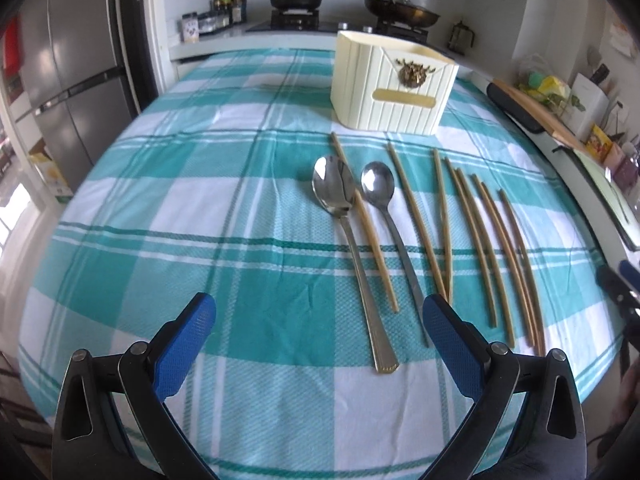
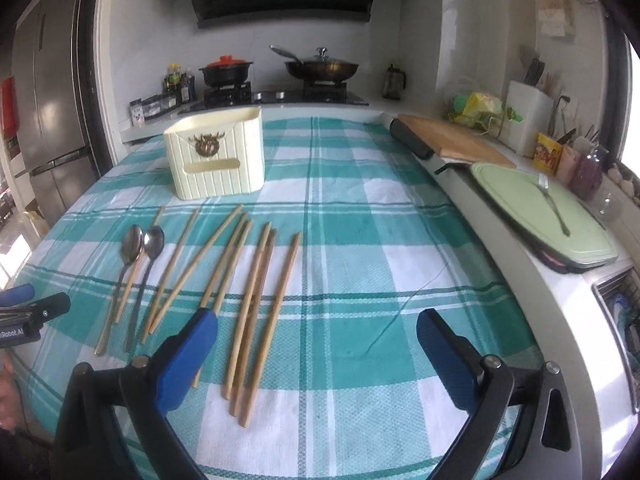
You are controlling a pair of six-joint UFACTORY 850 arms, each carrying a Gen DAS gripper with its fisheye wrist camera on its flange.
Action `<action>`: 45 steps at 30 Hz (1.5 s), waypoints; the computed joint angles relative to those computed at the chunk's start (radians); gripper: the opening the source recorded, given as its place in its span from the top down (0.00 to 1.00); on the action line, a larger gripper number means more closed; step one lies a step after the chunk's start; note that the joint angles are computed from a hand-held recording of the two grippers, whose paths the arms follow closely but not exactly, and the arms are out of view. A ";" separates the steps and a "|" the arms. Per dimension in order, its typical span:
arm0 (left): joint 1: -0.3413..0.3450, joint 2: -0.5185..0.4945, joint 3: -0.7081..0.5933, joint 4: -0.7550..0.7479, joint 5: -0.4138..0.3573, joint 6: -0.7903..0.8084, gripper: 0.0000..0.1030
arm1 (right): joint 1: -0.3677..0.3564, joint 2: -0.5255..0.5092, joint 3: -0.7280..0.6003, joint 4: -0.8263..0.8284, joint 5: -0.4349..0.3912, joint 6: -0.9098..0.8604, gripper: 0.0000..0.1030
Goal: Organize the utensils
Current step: 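Grasp the large metal spoon with the left tool while the right tool grasps a wooden chopstick, then lift the spoon with the left tool toward the cream box while the right tool carries the chopstick there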
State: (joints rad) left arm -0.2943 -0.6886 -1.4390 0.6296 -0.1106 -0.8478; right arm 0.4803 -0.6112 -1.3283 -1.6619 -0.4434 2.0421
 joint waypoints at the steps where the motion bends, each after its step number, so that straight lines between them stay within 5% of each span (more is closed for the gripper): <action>1: 0.002 -0.019 -0.023 -0.087 -0.009 0.081 0.01 | -0.012 -0.020 -0.025 0.043 0.036 -0.051 0.21; 6: 0.014 -0.104 -0.133 -0.261 -0.048 0.215 0.01 | -0.047 -0.114 -0.145 0.290 0.132 -0.332 0.43; 10: 0.014 -0.178 -0.237 -0.188 -0.119 0.129 0.01 | -0.068 -0.171 -0.224 0.525 0.175 -0.580 0.57; 15: 0.002 -0.263 -0.351 -0.050 -0.223 0.014 0.03 | -0.082 -0.211 -0.286 0.726 0.183 -0.790 0.58; 19: -0.006 -0.274 -0.361 0.046 -0.229 -0.051 0.02 | -0.090 -0.234 -0.323 0.875 0.187 -0.951 0.58; 27: 0.028 -0.291 -0.396 -0.166 -0.213 0.230 0.02 | -0.109 -0.280 -0.392 1.227 0.149 -1.324 0.65; 34: 0.025 -0.316 -0.441 -0.219 -0.228 0.330 0.03 | -0.108 -0.329 -0.467 1.299 0.091 -1.436 0.73; 43: 0.026 -0.426 -0.649 -0.457 -0.303 0.588 0.32 | -0.126 -0.501 -0.781 1.417 -0.077 -1.634 0.75; 45: 0.025 -0.440 -0.675 -0.479 -0.299 0.625 0.50 | -0.134 -0.549 -0.869 1.457 -0.120 -1.674 0.84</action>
State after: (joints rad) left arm -0.2694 -1.1289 -2.1135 0.1508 -0.4097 -0.2224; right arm 0.3463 -1.1606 -2.1976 -0.2046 -0.5634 0.3678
